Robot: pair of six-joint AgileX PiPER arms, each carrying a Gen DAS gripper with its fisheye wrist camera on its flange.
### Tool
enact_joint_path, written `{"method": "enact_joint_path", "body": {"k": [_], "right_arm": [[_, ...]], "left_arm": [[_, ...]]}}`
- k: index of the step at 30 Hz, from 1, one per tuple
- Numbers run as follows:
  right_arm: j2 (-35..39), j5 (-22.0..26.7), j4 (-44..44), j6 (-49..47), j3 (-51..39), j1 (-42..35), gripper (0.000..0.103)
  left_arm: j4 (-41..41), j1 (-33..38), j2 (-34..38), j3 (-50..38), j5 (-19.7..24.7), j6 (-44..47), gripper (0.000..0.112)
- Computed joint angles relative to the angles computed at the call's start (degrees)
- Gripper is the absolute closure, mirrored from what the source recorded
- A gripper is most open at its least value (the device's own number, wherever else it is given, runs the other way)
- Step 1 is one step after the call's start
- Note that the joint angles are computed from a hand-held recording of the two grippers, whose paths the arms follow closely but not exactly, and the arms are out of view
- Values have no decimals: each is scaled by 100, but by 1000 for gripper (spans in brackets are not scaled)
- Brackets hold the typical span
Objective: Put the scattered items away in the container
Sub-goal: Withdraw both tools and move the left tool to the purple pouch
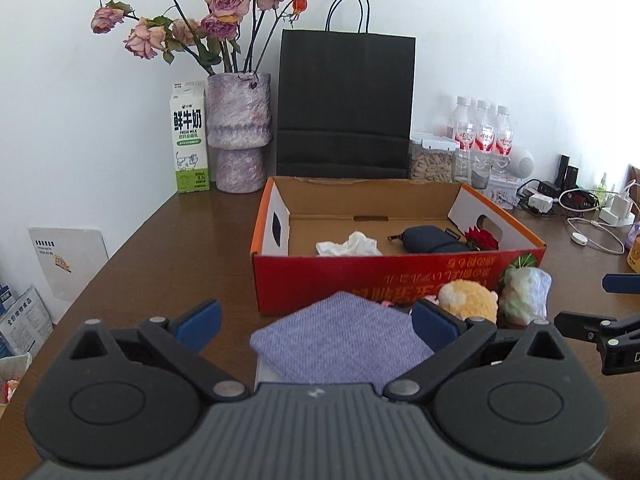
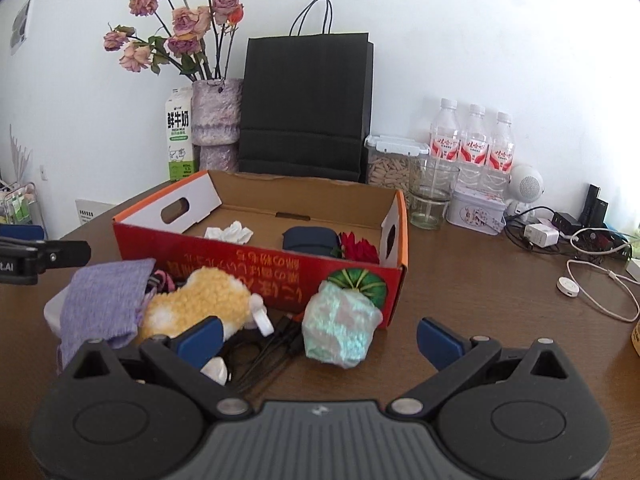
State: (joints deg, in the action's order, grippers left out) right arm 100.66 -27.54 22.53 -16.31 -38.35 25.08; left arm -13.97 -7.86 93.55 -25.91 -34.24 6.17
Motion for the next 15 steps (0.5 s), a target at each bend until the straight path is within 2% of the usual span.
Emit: {"method": "enact_joint_path", "body": {"k": [8,15], "right_arm": [[255,-311,79,108,401,204,0],[376,-337,-82,427,399,62,0]], "left_arm": [[247,-142,216,166,-74,-249,9],[-215,-430,606,-151,-69,16,9]]}}
